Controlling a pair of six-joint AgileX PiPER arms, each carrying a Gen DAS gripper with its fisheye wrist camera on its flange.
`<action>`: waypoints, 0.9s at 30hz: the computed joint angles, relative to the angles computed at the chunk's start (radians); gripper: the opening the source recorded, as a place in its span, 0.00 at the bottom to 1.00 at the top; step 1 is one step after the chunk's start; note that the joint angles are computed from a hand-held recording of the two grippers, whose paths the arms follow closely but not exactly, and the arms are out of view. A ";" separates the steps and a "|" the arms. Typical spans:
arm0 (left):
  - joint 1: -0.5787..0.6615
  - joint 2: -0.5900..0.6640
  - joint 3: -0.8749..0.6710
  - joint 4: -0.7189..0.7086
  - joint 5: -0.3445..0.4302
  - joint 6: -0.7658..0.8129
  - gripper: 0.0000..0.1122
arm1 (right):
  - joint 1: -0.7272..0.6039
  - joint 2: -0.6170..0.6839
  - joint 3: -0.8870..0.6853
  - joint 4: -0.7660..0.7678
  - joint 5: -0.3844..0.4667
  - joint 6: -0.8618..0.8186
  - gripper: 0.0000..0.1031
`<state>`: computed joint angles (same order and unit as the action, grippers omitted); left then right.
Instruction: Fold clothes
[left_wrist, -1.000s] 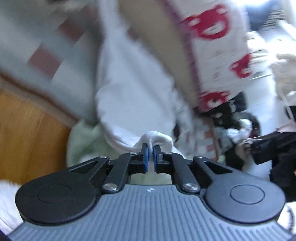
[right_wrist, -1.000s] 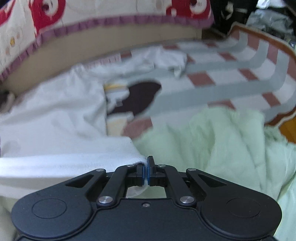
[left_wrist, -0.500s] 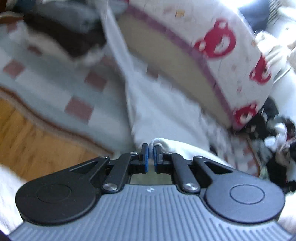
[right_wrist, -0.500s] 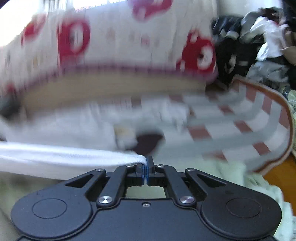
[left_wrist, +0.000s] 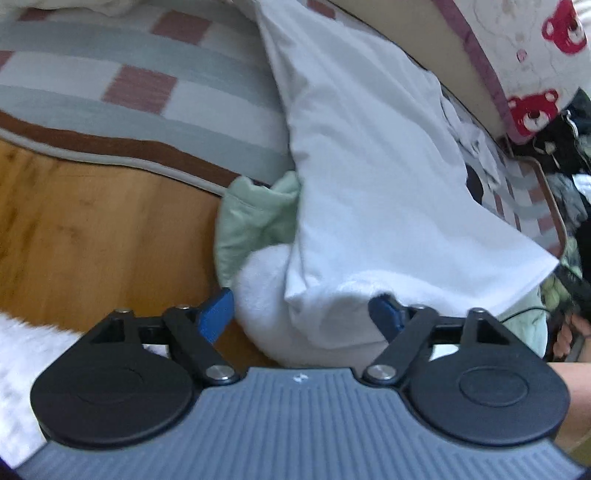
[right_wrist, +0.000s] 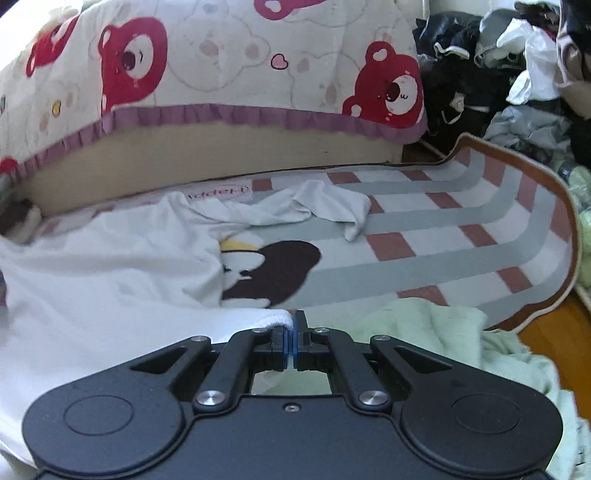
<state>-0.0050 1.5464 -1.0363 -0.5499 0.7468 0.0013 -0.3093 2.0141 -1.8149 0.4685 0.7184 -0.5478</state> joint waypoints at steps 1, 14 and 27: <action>-0.031 -0.010 -0.005 0.093 -0.029 -0.064 0.29 | 0.005 0.015 -0.011 -0.022 0.003 0.027 0.01; 0.084 -0.371 -0.322 0.376 -0.183 -0.092 0.04 | -0.018 -0.030 -0.411 0.445 0.064 -0.207 0.01; 0.140 -0.276 0.114 0.118 0.093 0.023 0.05 | -0.086 -0.286 0.454 0.204 -0.063 -0.138 0.02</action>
